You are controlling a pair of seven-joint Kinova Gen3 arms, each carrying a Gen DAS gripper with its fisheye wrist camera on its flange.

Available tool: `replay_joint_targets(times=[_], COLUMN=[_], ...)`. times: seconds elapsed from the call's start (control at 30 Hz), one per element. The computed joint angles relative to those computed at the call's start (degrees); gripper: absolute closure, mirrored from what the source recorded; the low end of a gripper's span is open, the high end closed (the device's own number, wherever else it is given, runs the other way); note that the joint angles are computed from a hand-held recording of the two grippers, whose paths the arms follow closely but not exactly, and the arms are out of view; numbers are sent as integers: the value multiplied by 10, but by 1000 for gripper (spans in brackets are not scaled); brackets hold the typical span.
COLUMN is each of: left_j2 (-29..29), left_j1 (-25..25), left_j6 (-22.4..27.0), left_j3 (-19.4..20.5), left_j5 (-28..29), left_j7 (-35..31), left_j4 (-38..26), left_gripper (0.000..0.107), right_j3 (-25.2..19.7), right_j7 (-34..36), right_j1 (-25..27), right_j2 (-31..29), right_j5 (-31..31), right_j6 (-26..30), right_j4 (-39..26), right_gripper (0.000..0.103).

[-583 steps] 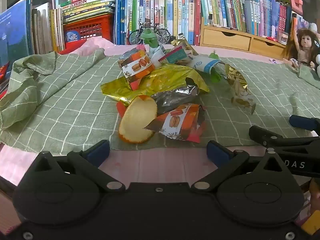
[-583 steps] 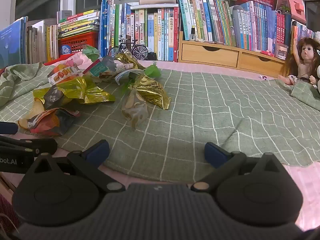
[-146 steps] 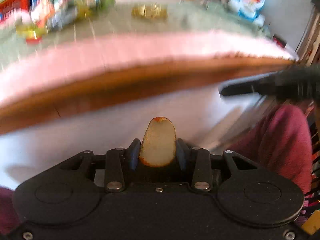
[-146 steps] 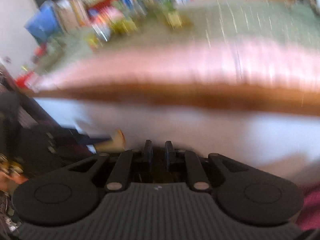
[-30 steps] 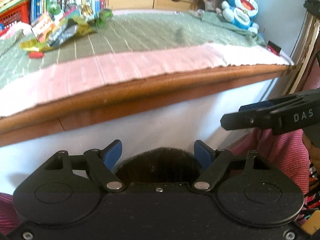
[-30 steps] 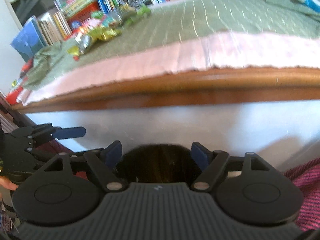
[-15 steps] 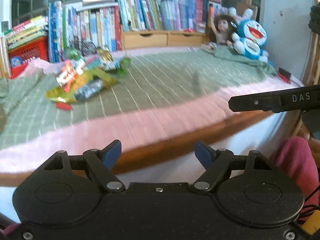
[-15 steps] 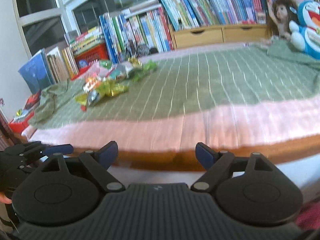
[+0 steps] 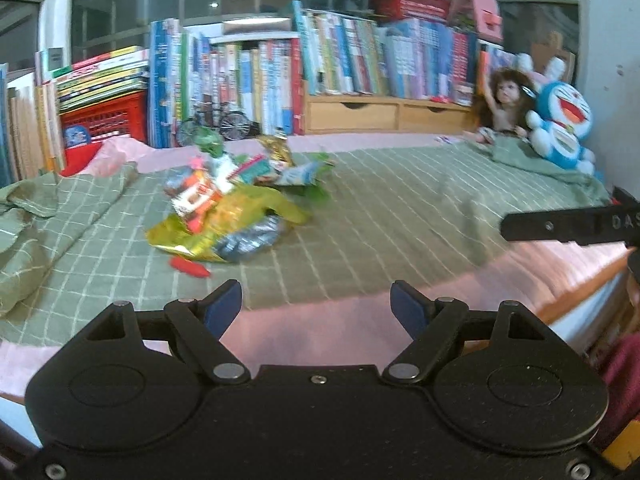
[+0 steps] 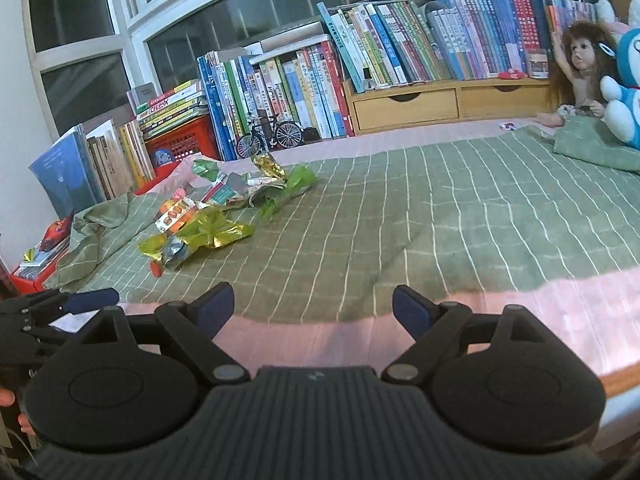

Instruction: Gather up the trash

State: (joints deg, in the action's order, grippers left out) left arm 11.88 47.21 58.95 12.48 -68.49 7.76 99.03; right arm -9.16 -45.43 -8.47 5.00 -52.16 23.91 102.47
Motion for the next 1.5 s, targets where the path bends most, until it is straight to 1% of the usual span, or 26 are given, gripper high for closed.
replay_joint_targets(times=[0.07, 0.27, 0.37, 0.5, 0.53, 0.6, 0.67, 0.73, 0.77, 0.8, 0.83, 0.87, 0.93, 1.0, 1.03, 1.1, 1.13, 1.2, 1.23, 1.27, 1.3, 1.37, 1.5], left_j2=[-2, -3, -1, 1, 5, 15, 23, 32, 36, 40, 44, 47, 48, 48, 51, 54, 55, 55, 53, 51, 47, 38, 18], left_j1=[-9, -44, -57, -70, -74, -90, -98, -100, -99, -99, -97, -98, -110, -119, -113, -102, -97, -88, -85, -83, -83, -84, -83], left_j6=[-5, -31, -40, -54, -63, -76, -97, -113, -119, -124, -127, -134, -163, -187, -186, -173, -168, -154, -147, -144, -142, -140, -128], left_j3=[-7, -21, -27, -33, -39, -38, -45, -54, -59, -63, -67, -71, -75, -79, -86, -92, -93, -93, -92, -90, -88, -83, -68], left_j5=[-6, -15, -24, -53, -58, -48, -45, -50, -54, -58, -65, -68, -56, -42, -46, -59, -67, -77, -82, -84, -84, -86, -91], left_j7=[9, 32, 39, 50, 45, 22, 13, 15, 16, 17, 21, 23, 15, 8, 10, 9, 8, 8, 12, 17, 22, 35, 59], left_j4=[4, 16, 19, 25, 22, 8, 0, -5, -7, -10, -10, -11, -14, -17, -18, -20, -21, -22, -20, -18, -14, -4, 16], left_gripper=[27, 27, 27, 27, 27, 28, 30, 32, 33, 37, 46, 52, 68, 75, 78, 84, 89, 91, 91, 91, 91, 91, 91], right_j3=[0, -9, -25, -34, -38, -49, -64, -87, -91, -86, -78, -71, -56, -46, -42, -33, -29, -24, -27, -36, -45, -47, -60], right_j7=[-16, -98, -116, -156, -162, -169, -178, -176, -181, -192, -206, -220, -251, -283, -299, -328, -341, -367, -375, -373, -363, -348, -328], right_j1=[-7, -28, -22, -32, -32, -29, -19, -2, 0, -8, -19, -31, -53, -70, -78, -94, -100, -109, -108, -101, -95, -93, -72], right_j2=[12, 54, 75, 108, 117, 134, 155, 180, 195, 206, 217, 229, 253, 280, 292, 312, 318, 329, 329, 326, 318, 297, 262], right_j5=[21, 123, 147, 193, 201, 207, 199, 179, 175, 181, 191, 204, 230, 249, 259, 278, 287, 302, 302, 299, 297, 307, 306], right_j6=[1, -4, 3, 11, 13, 14, 19, 37, 51, 64, 76, 87, 110, 138, 151, 168, 171, 181, 178, 170, 154, 116, 71], right_j4=[-17, -75, -103, -148, -160, -184, -212, -248, -270, -290, -311, -332, -374, -417, -437, -468, -478, -496, -494, -487, -471, -435, -381], right_gripper=[11, 11, 11, 11, 11, 11, 13, 15, 16, 17, 18, 19, 23, 29, 31, 42, 45, 67, 70, 76, 77, 77, 78])
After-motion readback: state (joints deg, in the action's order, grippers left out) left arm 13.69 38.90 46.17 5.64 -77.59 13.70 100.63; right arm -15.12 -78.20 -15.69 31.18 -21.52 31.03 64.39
